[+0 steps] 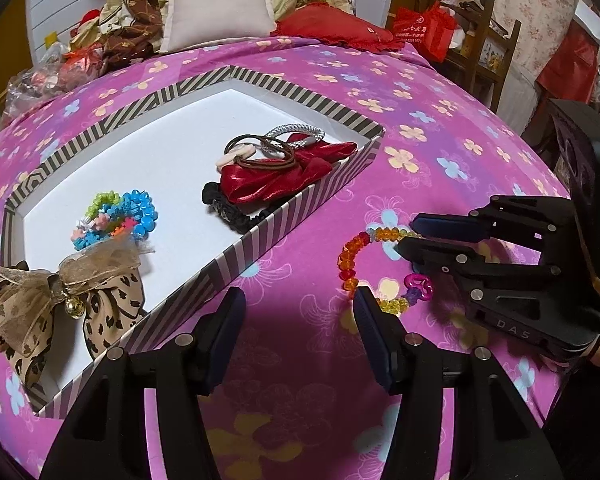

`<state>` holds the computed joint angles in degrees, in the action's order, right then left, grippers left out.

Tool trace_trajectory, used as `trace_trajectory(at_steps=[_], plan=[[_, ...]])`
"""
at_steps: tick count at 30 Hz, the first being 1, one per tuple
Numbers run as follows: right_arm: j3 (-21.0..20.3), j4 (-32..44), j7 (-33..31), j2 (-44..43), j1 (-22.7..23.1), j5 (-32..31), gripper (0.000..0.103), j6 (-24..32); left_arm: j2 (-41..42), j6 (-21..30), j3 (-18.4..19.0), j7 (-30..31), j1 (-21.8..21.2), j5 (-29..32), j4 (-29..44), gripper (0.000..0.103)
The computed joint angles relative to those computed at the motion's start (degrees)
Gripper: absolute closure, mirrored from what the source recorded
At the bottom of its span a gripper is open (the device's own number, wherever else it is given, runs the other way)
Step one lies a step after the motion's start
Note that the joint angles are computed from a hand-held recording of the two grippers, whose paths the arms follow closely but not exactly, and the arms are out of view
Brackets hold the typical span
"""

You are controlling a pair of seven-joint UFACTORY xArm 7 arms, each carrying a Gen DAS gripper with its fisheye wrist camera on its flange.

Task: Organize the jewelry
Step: 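Lift the orange bracelet and carry it into the striped box with the right gripper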

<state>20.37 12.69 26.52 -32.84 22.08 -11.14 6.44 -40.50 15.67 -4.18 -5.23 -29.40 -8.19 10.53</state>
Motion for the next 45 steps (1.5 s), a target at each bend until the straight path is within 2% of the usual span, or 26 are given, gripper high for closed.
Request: trace_trajectory(at_steps=[9, 12, 14, 17, 19, 24, 26, 30, 32, 33, 34, 36, 41, 45], plan=[[-0.5, -0.2, -0.1, 0.1, 0.3, 0.4, 0.08, -0.3, 0.4, -0.2, 0.5, 0.6, -0.5, -0.3, 0.1, 0.042], [-0.2, 0.0, 0.1, 0.1, 0.2, 0.3, 0.081, 0.2, 0.3, -0.9, 2.2, 1.9, -2.5, -1.4, 0.0, 0.042], [-0.4, 0.1, 0.1, 0.0, 0.5, 0.4, 0.082, 0.6, 0.8, -1.3, 3.0, 2.9, -3.9, -2.3, 0.2, 0.047], [-1.0, 0.3, 0.0, 0.0, 1.2, 0.8, 0.082, 1.4, 2.6, -1.6, 1.9, 2.9, -4.0, -2.6, 1.1, 0.058], [-1.3, 0.3, 0.0, -0.1, 1.6, 1.0, 0.082, 1.7, 4.4, -2.1, 0.9, 2.4, -3.7, -2.5, 2.0, 0.059], [-2.2, 0.4, -0.6, -0.5, 2.9, 1.8, 0.083, 2.9, 8.2, -3.5, 1.1, 3.1, -5.4, -3.4, 3.9, 0.059], [-2.7, 0.4, -0.9, -0.7, 3.5, 2.2, 0.083, 3.3, 9.6, -3.9, -2.0, 1.4, -3.1, -1.8, 4.7, 0.059], [-3.5, 0.2, -1.5, -1.2, 4.3, 2.9, 0.086, 4.1, 10.0, -3.6, -4.4, -0.6, -1.3, 0.5, 5.1, 0.06], [-3.5, 0.2, -1.8, -1.4, 4.4, 3.1, 0.087, 4.4, 9.8, -3.8, -7.7, -2.6, 1.3, 3.7, 4.9, 0.066], [-3.5, 0.2, -1.8, -1.4, 4.4, 3.1, 0.088, 4.6, 9.8, -4.0, -7.2, -2.5, 0.7, 4.1, 4.8, 0.071], [-3.3, 0.3, -1.7, -1.5, 4.2, 3.2, 0.091, 4.9, 9.6, -3.5, -7.5, -2.7, 0.5, 4.7, 4.8, 0.084], [-3.6, 0.4, -1.7, -1.6, 4.3, 3.5, 0.093, 5.4, 9.3, -3.2, -8.3, -3.7, 1.1, 6.0, 4.8, 0.086], [-1.9, -0.1, 0.0, -3.4, 3.1, 3.2, 0.094, 5.9, 7.1, -3.9, -5.3, -3.3, -0.9, 5.5, 3.9, 0.086], [-2.8, -1.0, 0.4, -6.8, 3.6, 3.3, 0.094, 5.8, 2.0, -4.6, -1.5, -1.4, -3.4, 3.7, 2.6, 0.086]])
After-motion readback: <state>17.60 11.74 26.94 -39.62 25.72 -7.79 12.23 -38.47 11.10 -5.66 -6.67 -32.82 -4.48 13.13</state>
